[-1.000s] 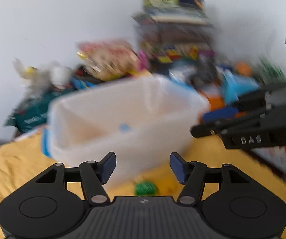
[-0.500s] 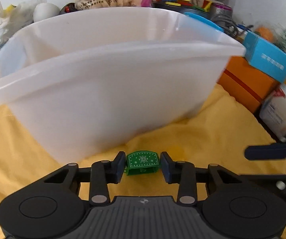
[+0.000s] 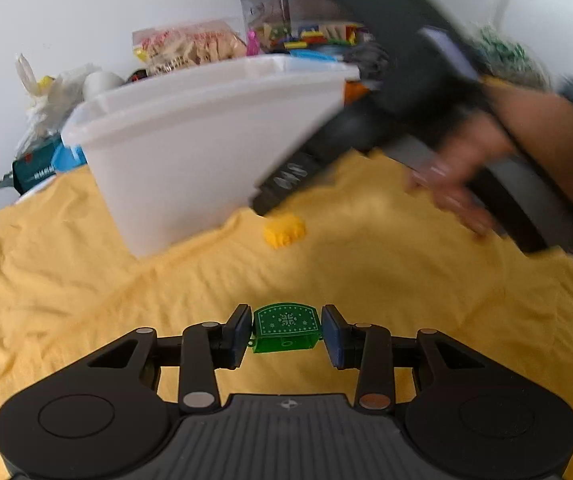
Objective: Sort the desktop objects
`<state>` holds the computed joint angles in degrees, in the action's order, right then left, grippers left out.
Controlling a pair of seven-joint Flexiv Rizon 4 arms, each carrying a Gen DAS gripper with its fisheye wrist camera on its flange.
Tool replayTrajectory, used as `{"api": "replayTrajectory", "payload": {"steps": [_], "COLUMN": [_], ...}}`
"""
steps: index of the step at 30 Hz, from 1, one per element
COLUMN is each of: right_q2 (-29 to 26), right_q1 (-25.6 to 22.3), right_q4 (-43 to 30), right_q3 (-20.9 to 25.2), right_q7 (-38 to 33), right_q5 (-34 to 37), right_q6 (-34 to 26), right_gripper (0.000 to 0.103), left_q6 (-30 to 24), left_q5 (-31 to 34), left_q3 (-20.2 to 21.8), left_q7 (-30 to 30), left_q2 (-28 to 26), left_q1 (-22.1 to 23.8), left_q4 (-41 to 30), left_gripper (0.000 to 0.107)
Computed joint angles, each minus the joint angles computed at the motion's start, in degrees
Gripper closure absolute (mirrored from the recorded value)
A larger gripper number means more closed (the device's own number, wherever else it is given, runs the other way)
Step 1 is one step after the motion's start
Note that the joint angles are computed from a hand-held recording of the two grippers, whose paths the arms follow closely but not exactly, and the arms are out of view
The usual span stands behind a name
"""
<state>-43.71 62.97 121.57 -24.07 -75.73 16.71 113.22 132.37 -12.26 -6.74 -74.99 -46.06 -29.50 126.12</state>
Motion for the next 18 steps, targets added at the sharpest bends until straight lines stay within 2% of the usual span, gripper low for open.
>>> {"api": "replayTrajectory", "payload": {"steps": [3,4,5,6,7,8,10,13,15,16,18], "right_q2": [0.4,0.6,0.3,-0.4,-1.1,-2.0,-3.9,-3.7,-4.2,-4.6,-4.8], "right_q1": [-5.5,-6.9,-6.7,-4.9,-2.2,-0.1,3.8,3.6,3.4,3.7,2.4], "right_q4": [-1.5,-0.6,-0.1,-0.1,1.0,1.5,2.5,2.9,2.6,2.2,1.2], "right_q3": [4.8,5.6,5.6,4.7,2.0,0.0,-3.4,-2.6,-2.4,-3.0,-2.3], "right_q7": [-1.8,-0.5,-2.0,-6.1,-7.0,-8.5,-11.6,-13.5,-15.4,-16.3,-17.5], "right_q5": [-5.2,-9.5,-10.0,-6.8,-7.2,-6.4,-4.6,-3.0,-2.8,-2.5,-3.0], "right_q6": [-2.1,-2.2,-1.4,-0.7,-0.2,0.2,1.3,2.1,2.4,1.8,1.8], "right_gripper": [0.067,0.067,0.067,0.066,0.067,0.073,0.074,0.074,0.068,0.061,0.063], "left_q6": [-0.6,-0.8,0.0,0.0,-0.9,-1.3,-0.9,0.4,0.8,0.9,1.4], "left_q5": [-0.8,-0.7,-0.7,-0.5,0.3,1.0,1.3,1.3,1.6,1.5,1.3], "left_q3": [0.4,0.2,0.2,-0.1,-0.9,-1.4,-1.3,-0.7,-0.6,-0.4,0.0], "left_q7": [0.2,-0.1,-0.7,-1.3,-2.1,-3.0,-4.5,-5.6,-5.9,-5.7,-5.3], "left_q2": [0.8,1.1,1.2,1.4,1.8,2.0,2.4,2.9,3.0,3.1,2.9], "left_q1": [-1.1,-1.0,-1.1,-0.8,0.3,1.1,1.1,0.5,0.4,0.1,-0.8], "left_q4": [2.1,2.9,4.1,4.9,5.4,6.0,6.8,7.2,7.3,7.2,7.2], "left_gripper": [0.064,0.064,0.064,0.063,0.063,0.063,0.063,0.063,0.063,0.063,0.063]}}
